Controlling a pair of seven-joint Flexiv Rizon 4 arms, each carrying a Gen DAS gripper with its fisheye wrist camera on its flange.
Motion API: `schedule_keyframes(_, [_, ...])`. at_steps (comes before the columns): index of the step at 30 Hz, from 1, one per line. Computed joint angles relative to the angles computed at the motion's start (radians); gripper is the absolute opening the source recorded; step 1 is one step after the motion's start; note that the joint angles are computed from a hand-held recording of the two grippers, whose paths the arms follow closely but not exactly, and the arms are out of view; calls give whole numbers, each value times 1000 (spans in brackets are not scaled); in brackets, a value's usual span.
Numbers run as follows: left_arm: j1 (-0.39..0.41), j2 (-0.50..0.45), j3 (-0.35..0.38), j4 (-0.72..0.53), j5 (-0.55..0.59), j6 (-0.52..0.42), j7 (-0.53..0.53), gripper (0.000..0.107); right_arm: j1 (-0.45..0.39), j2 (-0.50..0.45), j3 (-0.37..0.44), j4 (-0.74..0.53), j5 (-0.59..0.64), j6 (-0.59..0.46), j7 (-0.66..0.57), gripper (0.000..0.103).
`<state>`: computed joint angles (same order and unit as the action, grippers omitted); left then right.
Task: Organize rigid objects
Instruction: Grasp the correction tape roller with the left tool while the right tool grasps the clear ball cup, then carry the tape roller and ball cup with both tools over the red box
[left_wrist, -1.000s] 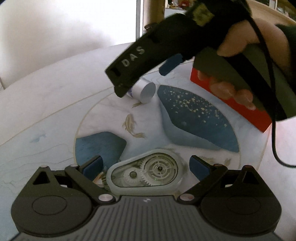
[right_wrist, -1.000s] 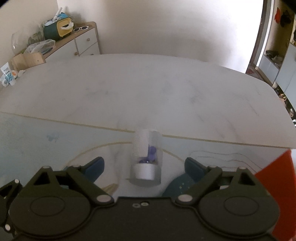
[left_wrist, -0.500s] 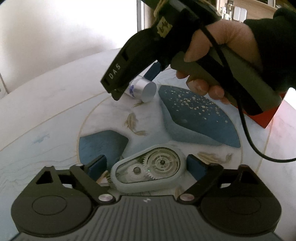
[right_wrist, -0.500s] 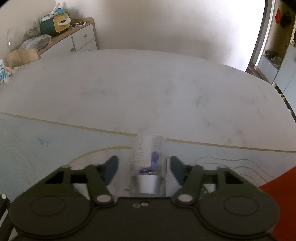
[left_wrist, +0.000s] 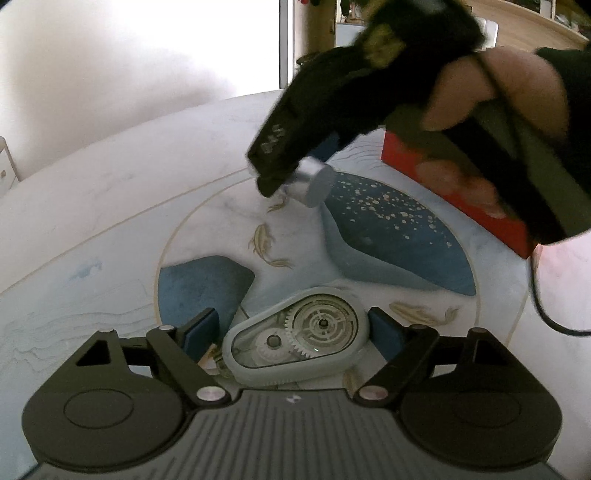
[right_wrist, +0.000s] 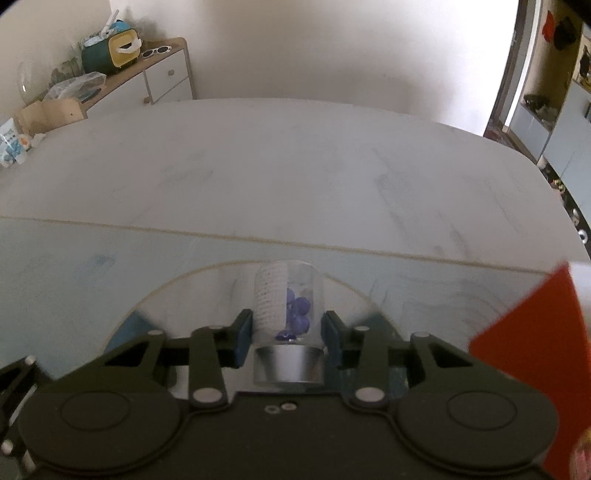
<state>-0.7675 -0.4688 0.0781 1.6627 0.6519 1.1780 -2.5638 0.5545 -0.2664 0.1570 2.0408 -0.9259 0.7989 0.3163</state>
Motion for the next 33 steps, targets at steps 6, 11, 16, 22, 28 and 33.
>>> schedule_keyframes(6, [-15,-7,15,-27,29,-42,-90,87,18,65,38,38,20,-20,51,40])
schedule_keyframes(11, [-7,0,2,-23,35,-49,-93,87,32,125,75,62,21,-57,100,40])
schedule_keyframes(16, [-1,13,-4,-17,30,-45,-116,87,48,175,114,70,32,-115,137,40])
schedule_keyframes(22, [20,28,-22,-34,15,-50,-99,87,66,226,155,70,58,-196,149,40])
schedule_keyframes(28, [55,1,-38,-118,-35,-63,-9,87,77,283,192,75,91,-288,174,40])
schedule_keyframes(33, [34,-28,-28,-224,-58,-109,43,87,76,341,222,103,103,-337,194,40])
